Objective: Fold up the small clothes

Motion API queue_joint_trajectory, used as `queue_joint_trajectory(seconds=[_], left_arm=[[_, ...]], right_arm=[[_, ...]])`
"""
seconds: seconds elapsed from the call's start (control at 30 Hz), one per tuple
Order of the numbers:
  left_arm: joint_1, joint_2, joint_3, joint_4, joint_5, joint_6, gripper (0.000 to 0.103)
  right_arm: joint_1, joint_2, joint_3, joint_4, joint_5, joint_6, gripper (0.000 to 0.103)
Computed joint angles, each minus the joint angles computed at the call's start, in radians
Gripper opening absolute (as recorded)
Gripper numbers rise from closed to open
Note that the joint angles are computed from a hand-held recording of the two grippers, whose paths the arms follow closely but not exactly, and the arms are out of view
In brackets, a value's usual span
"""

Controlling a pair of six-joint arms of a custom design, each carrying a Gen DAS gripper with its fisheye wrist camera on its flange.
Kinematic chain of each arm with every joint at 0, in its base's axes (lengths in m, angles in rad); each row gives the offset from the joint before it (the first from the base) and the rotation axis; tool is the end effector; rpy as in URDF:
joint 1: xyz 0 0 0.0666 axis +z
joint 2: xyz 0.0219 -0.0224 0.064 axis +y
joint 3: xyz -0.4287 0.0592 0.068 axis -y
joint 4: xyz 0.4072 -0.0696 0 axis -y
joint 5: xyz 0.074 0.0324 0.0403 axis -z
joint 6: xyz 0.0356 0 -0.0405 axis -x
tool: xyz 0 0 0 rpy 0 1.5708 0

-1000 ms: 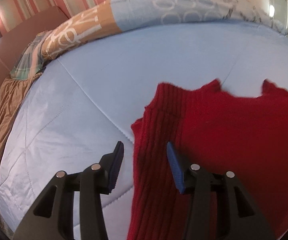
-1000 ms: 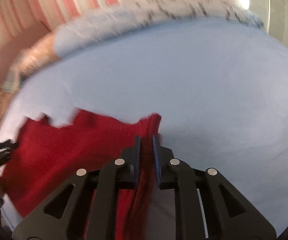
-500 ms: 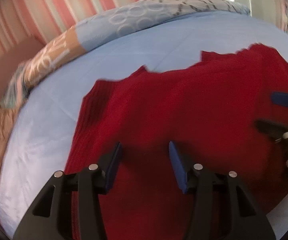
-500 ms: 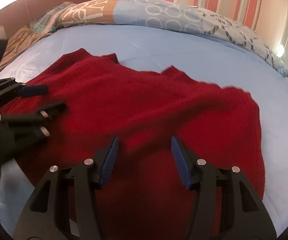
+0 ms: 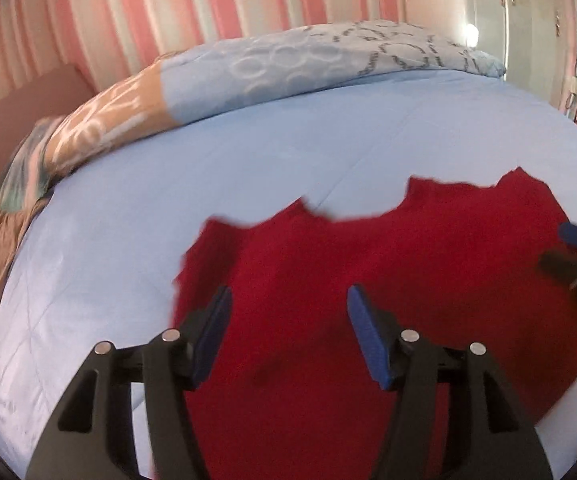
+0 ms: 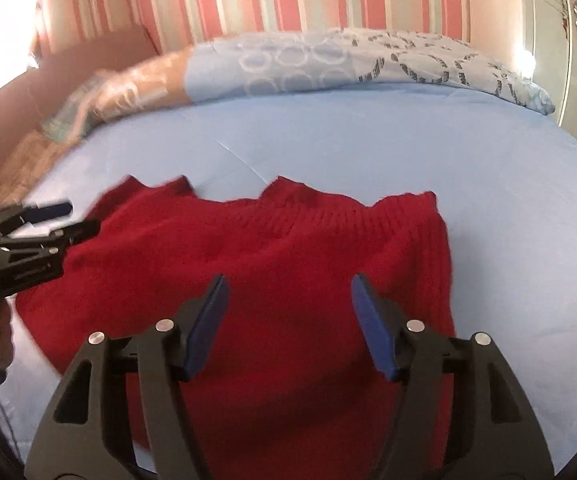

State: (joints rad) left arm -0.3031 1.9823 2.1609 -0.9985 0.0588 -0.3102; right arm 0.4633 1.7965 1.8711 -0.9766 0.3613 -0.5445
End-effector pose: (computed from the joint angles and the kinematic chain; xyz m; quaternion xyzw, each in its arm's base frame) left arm 0.6969 -0.2206 0.4884 0.2910 0.8833 -0.0260 0.3666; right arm 0.5931 0.2818 0.4792 0.0966 0.9261 0.0073 0.3647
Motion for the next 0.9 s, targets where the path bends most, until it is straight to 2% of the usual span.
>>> queue_joint_trajectory(seconds=[0.03,0.13,0.2,0.27,0.33,0.4,0.47,0.53,0.6,0.67,0.77,0.87,0.9], left_arm=[[-0.015,0.032,0.039,-0.010,-0.020,0.008,0.061],[-0.030,0.155,0.203,-0.134,-0.123,0.032,0.061],[-0.013,0.186,0.231,-0.164,-0.156,0.058,0.063],[0.027,0.219,0.288,-0.230,-0.077,0.110,0.069],[0.051,0.224,0.303,-0.242,-0.057,0.132,0.069],[0.059,0.216,0.299,-0.236,-0.056,0.132,0.068],[0.057,0.184,0.257,-0.213,-0.061,0.127,0.068],[0.049,0.107,0.146,-0.147,-0.087,0.117,0.067],[0.041,0.022,0.038,-0.088,-0.088,0.108,0.067],[0.034,-0.047,-0.050,-0.056,-0.075,0.107,0.067],[0.018,-0.135,-0.176,-0.019,-0.081,0.114,0.067],[0.003,-0.177,-0.254,-0.004,-0.093,0.138,0.067],[0.000,-0.180,-0.265,-0.012,-0.094,0.142,0.067]], right_arm=[[-0.006,0.027,0.038,-0.029,0.003,0.000,0.064],[-0.041,0.099,0.128,-0.128,-0.052,-0.051,0.063],[-0.061,0.107,0.130,-0.148,-0.056,-0.083,0.062],[-0.080,0.090,0.095,-0.120,-0.092,-0.123,0.062],[-0.093,0.083,0.073,-0.100,-0.117,-0.145,0.062],[-0.090,0.087,0.075,-0.102,-0.107,-0.138,0.062],[-0.081,0.074,0.070,-0.089,-0.097,-0.115,0.062],[-0.067,0.032,0.040,-0.040,-0.102,-0.106,0.063],[-0.042,-0.027,-0.007,0.009,-0.084,-0.112,0.068],[-0.004,-0.095,-0.062,0.034,-0.049,-0.136,0.079],[0.053,-0.183,-0.160,0.061,-0.016,-0.214,0.083],[0.098,-0.244,-0.259,0.062,0.012,-0.335,0.085],[0.104,-0.259,-0.296,0.058,-0.010,-0.398,0.085]])
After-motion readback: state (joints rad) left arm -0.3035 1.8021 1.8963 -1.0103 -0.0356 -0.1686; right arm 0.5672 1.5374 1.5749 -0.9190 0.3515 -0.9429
